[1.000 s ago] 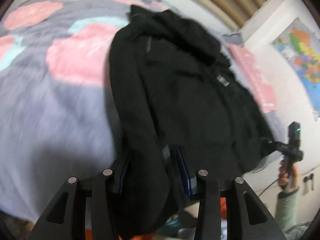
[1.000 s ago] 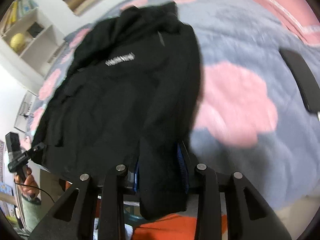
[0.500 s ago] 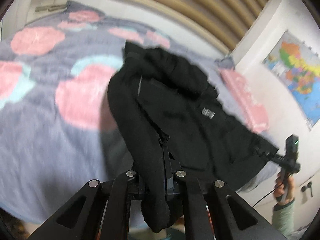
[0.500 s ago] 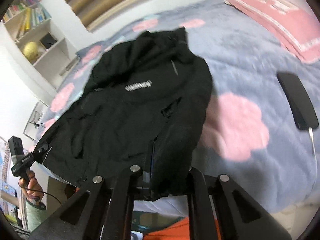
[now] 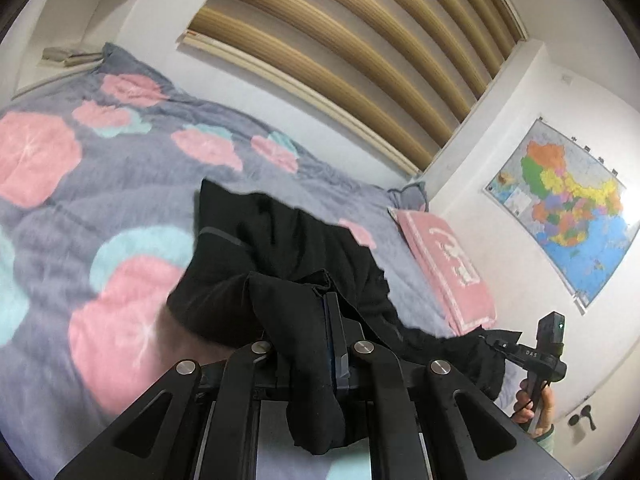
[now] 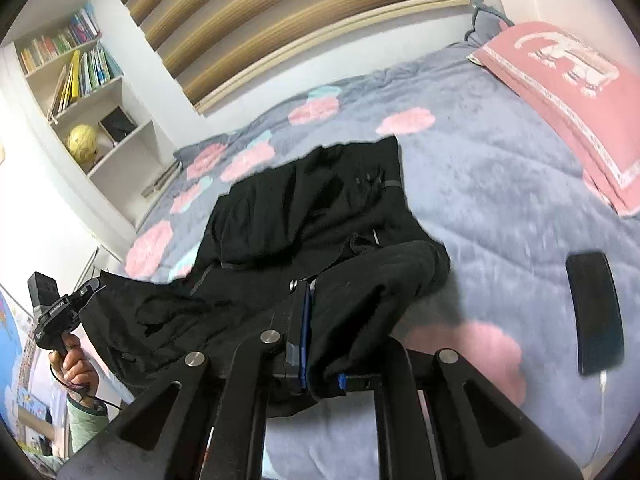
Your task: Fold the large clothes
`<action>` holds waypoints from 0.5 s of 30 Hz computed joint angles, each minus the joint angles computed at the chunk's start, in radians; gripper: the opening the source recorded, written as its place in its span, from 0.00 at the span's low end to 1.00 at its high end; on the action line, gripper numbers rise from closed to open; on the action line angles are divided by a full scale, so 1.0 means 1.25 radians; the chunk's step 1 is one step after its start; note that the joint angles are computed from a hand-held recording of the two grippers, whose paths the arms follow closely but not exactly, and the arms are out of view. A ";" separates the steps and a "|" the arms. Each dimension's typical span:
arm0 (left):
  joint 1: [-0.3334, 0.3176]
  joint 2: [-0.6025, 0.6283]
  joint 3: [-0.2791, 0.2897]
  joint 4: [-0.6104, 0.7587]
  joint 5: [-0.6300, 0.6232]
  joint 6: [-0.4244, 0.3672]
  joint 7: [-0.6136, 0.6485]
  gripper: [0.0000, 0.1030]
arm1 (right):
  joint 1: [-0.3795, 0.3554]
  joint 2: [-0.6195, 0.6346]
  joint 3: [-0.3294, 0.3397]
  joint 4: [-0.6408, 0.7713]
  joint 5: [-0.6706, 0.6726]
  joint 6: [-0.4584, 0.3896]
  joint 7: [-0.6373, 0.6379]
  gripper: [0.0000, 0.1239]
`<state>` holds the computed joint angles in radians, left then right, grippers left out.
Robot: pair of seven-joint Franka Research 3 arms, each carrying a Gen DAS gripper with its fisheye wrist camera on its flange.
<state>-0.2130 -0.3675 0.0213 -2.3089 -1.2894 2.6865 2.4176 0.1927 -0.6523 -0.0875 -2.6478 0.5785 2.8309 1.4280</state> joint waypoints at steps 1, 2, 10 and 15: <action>0.000 0.018 0.000 0.020 0.001 0.000 -0.003 0.10 | 0.005 0.018 -0.009 0.019 0.002 0.001 -0.006 0.11; 0.001 0.047 0.003 0.051 -0.002 -0.005 0.000 0.10 | 0.015 0.030 -0.026 0.035 0.010 -0.001 -0.020 0.11; 0.068 0.215 -0.048 0.235 0.030 -0.027 -0.021 0.10 | 0.014 0.199 -0.065 0.214 0.076 -0.051 -0.100 0.11; 0.116 0.288 -0.083 0.346 0.220 -0.074 -0.229 0.11 | -0.062 0.294 -0.027 0.356 0.027 -0.171 -0.017 0.11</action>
<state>-0.0684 -0.0080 -0.0827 -1.8765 -1.0149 2.5941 2.1317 0.1155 -0.2848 -0.1217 -2.2022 0.6121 2.6167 1.4072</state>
